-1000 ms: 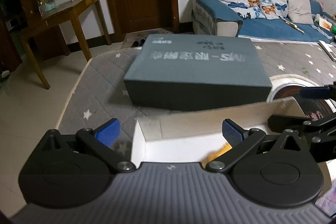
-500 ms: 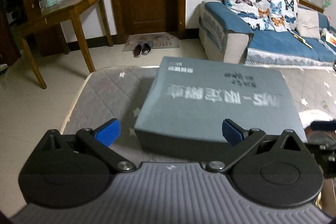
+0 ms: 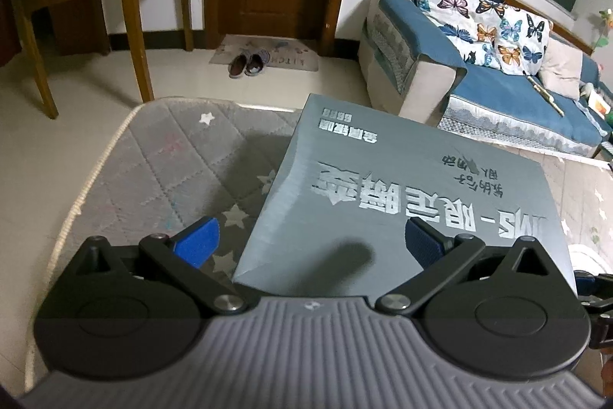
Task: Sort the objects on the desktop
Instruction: 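Grasp the dark grey lid with the left gripper while the right gripper grasps its other side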
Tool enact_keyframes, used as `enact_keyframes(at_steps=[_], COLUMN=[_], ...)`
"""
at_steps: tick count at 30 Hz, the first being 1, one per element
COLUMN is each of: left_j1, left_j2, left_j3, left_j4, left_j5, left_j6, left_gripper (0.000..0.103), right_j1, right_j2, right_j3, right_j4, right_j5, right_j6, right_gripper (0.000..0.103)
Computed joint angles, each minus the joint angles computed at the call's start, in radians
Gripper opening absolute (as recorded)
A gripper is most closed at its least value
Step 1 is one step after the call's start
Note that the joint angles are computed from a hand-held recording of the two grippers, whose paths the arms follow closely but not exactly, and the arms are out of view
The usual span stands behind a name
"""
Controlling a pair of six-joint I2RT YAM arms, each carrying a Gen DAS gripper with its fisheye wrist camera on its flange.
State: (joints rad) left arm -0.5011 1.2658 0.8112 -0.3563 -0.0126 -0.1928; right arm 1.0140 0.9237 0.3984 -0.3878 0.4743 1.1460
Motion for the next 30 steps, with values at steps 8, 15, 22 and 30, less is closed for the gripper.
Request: enact_keyframes(at_steps=[8, 15, 22, 30], left_j1=[0.051, 0.065, 0.085, 0.114], left_j2=[0.083, 0.069, 0.059, 0.076], left_j3=[0.021, -0.020, -0.033, -0.034], left_j4=[0.009, 0.056, 0.064, 0.078], left_j5=[0.093, 0.124, 0.155, 0.199], left_j6=[-0.008, -0.006, 0.000, -0.033], left_gripper=[0.103, 0.103, 0.103, 0.103], right_j1=[-0.024, -0.029, -0.026, -0.051], right_j2=[-0.001, 0.007, -0.002, -0.025], right_j3=[-0.015, -0.015, -0.026, -0.037], right_j4=[0.028, 0.038, 0.049, 0.054], right_j5=[-0.019, -0.019, -0.011, -0.041], right_j6=[-0.009, -0.008, 0.007, -0.032], right_gripper=[0.103, 0.103, 0.103, 0.103])
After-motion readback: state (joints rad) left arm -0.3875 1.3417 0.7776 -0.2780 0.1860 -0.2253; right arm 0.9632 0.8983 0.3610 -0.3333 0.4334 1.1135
